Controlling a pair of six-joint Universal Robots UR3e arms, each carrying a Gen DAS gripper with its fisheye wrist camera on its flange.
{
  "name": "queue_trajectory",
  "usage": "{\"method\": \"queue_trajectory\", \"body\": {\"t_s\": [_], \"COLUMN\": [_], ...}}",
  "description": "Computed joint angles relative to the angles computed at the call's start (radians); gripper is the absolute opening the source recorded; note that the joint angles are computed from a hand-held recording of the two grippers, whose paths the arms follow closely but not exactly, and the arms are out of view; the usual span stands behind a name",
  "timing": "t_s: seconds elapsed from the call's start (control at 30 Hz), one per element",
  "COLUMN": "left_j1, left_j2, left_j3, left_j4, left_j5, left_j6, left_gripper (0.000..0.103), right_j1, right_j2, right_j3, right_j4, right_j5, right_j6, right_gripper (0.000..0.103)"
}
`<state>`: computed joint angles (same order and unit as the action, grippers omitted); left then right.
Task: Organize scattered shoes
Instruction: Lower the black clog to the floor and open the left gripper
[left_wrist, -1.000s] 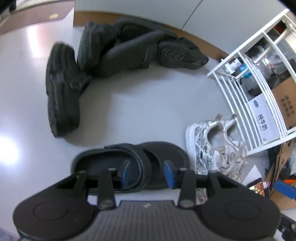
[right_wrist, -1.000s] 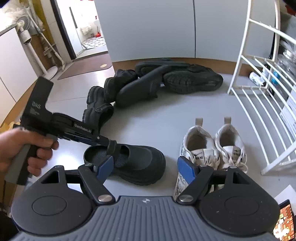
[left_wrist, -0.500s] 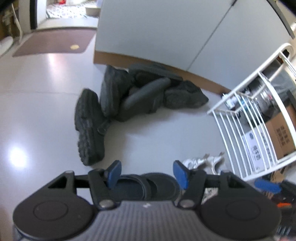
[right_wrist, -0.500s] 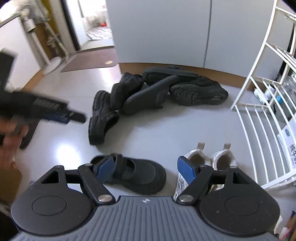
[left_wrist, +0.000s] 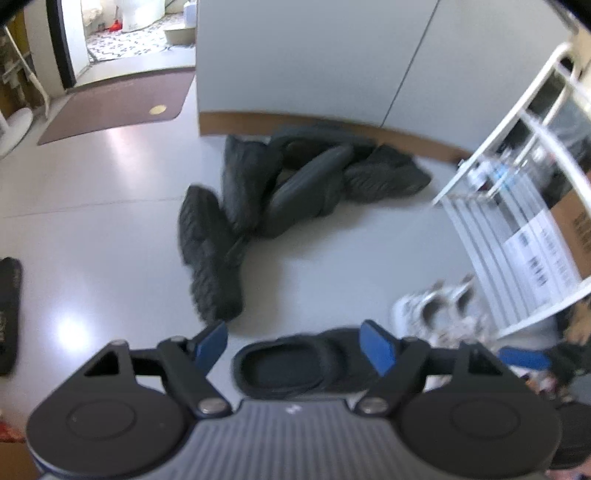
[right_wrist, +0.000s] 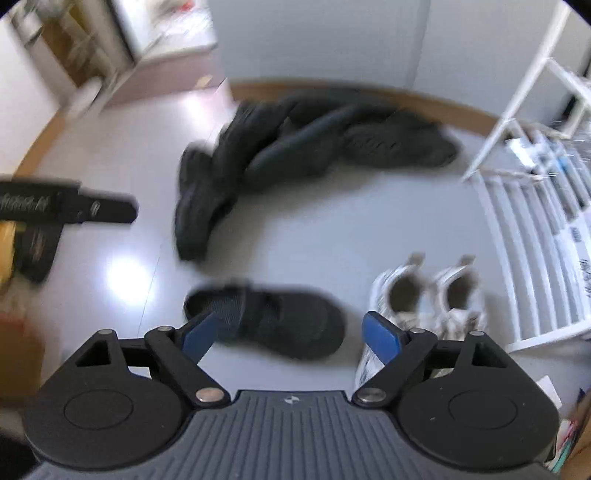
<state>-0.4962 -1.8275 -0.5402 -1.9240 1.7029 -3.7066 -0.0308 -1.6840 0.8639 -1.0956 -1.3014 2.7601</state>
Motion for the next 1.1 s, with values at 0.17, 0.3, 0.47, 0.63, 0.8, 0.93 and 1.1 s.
{"method": "queue_trajectory", "body": {"t_s": [0.17,0.3,0.47,0.63,0.8,0.93,1.1], "left_j1": [-0.019,-0.022,-0.029,-0.009,0.021,0.049,0.080], "left_j2": [0.014,0.026,0.002,0.016,0.038,0.083,0.096], "left_j3": [-0.072,-0.115,-0.093,-0.117,-0.139,-0.220,-0.254], "left_j4": [0.036,0.073,0.070,0.092,0.080,0.111,0.108], "left_j5": [0.025,0.025,0.040,0.026,0.006,0.010,-0.007], "left_j6": [0.028,0.029,-0.006,-0.026,-0.051,-0.033,-0.037], "left_gripper": [0.081,0.081,0.081,0.081,0.081,0.081,0.081], "right_j1": [-0.002,0.028,0.124,0.140,0.139,0.162,0.278], "right_j2": [-0.050,-0.036,0.014,0.035,0.081,0.086,0.037], "right_j3": [0.084,0.101,0.055,0.058,0.031,0.026,0.161], "right_j4": [-0.014,-0.054,-0.075,-0.112,-0.139,-0.131,-0.189], "right_j5": [0.026,0.024,-0.008,0.007,-0.010,-0.037,-0.163], "right_j6": [-0.088,-0.037,-0.026,-0.014,0.001,0.023,-0.105], "right_gripper": [0.089,0.089,0.089,0.089,0.089,0.089,0.089]}}
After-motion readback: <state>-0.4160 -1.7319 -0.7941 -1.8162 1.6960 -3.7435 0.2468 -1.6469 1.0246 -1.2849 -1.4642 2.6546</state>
